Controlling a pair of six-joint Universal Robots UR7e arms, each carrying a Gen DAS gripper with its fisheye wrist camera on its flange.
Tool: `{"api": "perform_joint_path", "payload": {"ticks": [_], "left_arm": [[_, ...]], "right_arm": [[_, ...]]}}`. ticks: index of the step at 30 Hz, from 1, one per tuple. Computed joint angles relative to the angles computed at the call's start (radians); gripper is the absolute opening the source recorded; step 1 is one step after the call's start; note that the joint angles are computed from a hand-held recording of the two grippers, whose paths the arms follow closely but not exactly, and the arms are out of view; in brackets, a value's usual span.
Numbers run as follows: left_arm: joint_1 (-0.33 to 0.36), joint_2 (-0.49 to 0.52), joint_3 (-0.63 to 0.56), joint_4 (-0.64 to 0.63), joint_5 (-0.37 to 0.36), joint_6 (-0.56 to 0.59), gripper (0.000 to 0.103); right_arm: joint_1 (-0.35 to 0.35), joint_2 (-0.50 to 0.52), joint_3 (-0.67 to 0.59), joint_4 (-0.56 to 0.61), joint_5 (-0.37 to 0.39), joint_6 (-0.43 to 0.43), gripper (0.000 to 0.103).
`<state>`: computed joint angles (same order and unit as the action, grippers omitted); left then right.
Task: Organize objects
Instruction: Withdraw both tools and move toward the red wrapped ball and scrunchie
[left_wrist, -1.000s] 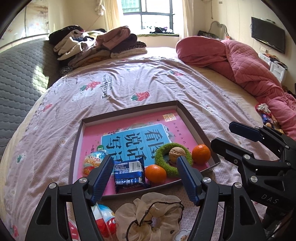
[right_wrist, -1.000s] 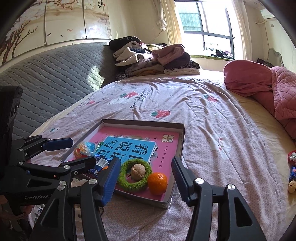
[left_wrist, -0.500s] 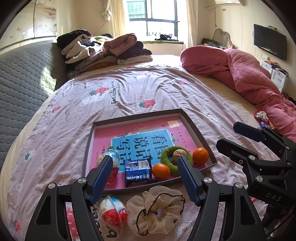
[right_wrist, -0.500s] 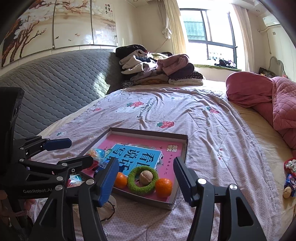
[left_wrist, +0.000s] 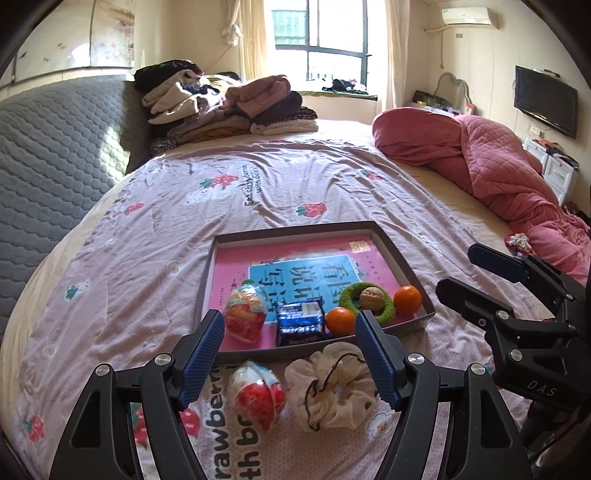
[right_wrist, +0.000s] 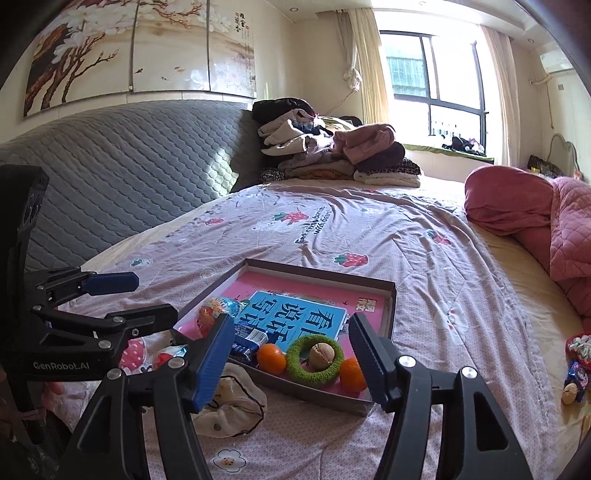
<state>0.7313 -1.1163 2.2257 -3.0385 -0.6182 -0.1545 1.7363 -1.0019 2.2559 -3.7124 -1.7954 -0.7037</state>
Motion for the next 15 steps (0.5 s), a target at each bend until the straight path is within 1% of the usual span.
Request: {"api": "perform_joint_path", "payload": {"ticks": [6, 15], "left_arm": [[0.008, -0.048, 0.042, 0.013, 0.009, -0.026, 0.075], [0.018, -0.091, 0.09, 0.038, 0.021, -0.053, 0.075]], "right_arm": [[0.013, 0.004, 0.015, -0.001, 0.003, 0.024, 0.064], [0.028, 0.021, 0.031, -0.017, -0.003, 0.044, 0.064]]}}
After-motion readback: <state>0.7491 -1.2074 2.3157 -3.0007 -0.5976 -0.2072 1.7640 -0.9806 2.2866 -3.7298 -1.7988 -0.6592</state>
